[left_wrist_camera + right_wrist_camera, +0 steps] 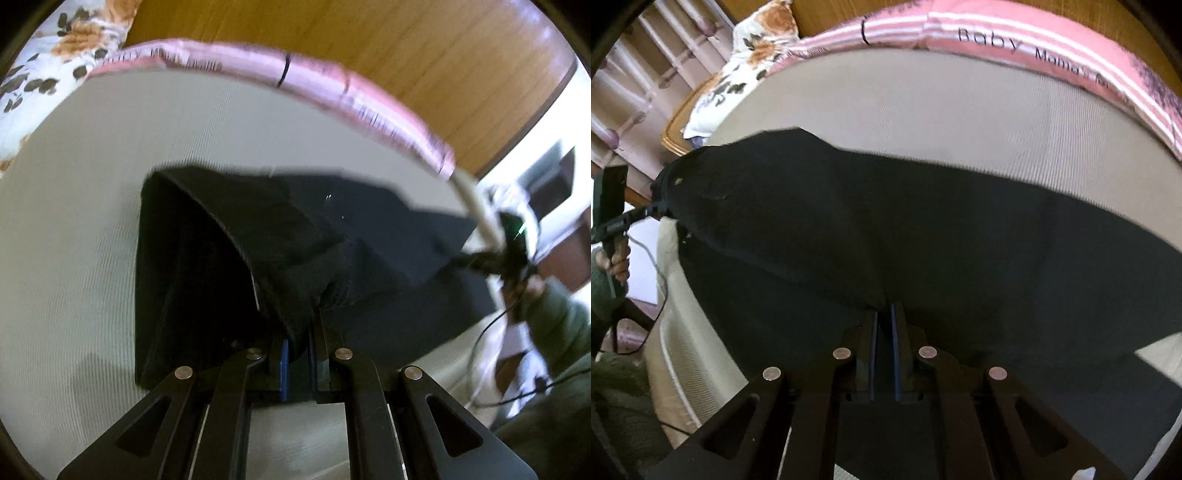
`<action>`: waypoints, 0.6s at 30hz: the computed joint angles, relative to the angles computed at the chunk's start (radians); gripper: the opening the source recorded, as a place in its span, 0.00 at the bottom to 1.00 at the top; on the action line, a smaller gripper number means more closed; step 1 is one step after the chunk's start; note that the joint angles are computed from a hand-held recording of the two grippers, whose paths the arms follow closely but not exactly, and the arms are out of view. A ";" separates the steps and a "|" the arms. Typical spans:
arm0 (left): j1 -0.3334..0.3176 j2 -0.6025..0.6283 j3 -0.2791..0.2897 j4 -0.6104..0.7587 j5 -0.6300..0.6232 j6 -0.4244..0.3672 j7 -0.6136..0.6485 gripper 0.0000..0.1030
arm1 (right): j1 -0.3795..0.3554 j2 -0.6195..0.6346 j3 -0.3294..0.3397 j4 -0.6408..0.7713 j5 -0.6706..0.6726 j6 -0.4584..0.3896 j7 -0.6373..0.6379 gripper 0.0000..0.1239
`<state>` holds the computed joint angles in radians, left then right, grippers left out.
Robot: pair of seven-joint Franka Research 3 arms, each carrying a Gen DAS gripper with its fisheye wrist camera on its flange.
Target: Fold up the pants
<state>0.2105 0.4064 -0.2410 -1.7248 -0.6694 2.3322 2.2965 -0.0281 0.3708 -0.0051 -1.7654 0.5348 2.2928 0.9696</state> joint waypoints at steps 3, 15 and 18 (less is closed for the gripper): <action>-0.028 -0.010 0.013 -0.029 0.061 0.040 -0.027 0.13 | 0.023 0.001 -0.007 -0.022 -0.027 0.044 0.053 0.05; -0.026 -0.089 0.041 -0.084 0.170 0.011 -0.287 0.53 | 0.036 -0.148 0.012 -0.213 0.063 0.212 0.113 0.33; 0.026 -0.113 0.030 -0.108 -0.040 -0.076 -0.296 0.53 | 0.024 -0.182 0.017 -0.252 0.172 0.214 0.081 0.35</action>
